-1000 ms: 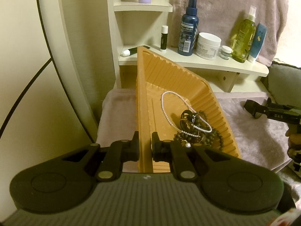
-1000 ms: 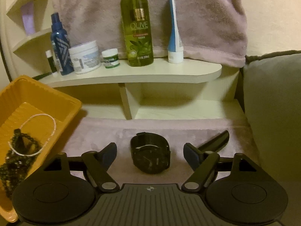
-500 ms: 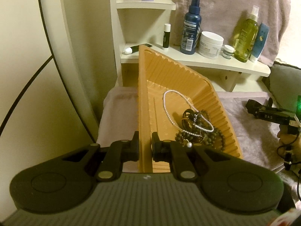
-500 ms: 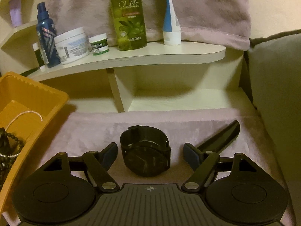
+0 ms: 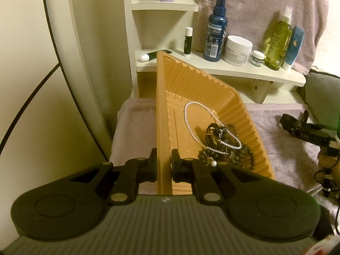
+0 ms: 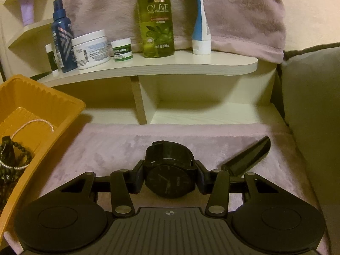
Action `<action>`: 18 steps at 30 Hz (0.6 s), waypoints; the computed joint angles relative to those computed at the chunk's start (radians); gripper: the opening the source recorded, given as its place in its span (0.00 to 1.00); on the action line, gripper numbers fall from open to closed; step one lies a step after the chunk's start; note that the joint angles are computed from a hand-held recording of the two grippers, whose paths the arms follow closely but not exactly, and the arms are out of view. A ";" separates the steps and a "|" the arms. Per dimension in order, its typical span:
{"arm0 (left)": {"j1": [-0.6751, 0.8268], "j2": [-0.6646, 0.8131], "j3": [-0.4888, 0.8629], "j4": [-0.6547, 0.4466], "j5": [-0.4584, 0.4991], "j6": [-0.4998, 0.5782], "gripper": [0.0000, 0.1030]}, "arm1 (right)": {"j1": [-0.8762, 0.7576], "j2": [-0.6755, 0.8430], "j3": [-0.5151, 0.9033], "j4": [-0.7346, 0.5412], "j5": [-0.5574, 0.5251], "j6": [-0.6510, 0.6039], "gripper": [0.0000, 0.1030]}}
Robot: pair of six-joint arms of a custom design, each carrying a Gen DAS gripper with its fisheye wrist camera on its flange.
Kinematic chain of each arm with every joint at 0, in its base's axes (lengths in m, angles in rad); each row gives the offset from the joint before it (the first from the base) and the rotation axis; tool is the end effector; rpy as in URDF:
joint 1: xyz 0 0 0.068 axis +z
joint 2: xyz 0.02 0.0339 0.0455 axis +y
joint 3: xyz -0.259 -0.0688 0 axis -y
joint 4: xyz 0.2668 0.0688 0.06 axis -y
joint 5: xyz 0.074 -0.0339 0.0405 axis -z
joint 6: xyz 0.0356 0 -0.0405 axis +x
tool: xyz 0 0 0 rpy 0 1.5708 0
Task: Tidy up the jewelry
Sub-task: 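Carry the black watch into the orange tray and open the right tool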
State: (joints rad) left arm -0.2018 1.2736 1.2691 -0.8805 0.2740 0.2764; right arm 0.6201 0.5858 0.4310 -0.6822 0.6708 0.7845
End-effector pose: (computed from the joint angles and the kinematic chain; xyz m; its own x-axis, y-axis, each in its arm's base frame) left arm 0.2722 -0.0655 0.3362 -0.6310 0.3972 -0.6664 0.5541 0.8320 -0.0286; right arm 0.1311 0.0664 0.1992 -0.5100 0.3158 -0.8001 0.3446 0.9273 0.1464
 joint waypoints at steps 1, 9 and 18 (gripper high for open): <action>0.001 0.000 0.000 0.001 0.001 0.000 0.10 | 0.005 -0.003 0.002 -0.010 0.003 0.007 0.46; 0.003 0.001 0.000 0.001 0.007 0.002 0.10 | 0.073 0.022 0.057 -0.107 0.045 0.085 0.46; -0.001 -0.003 -0.003 0.003 0.005 -0.002 0.10 | 0.132 0.063 0.133 -0.143 0.083 0.087 0.46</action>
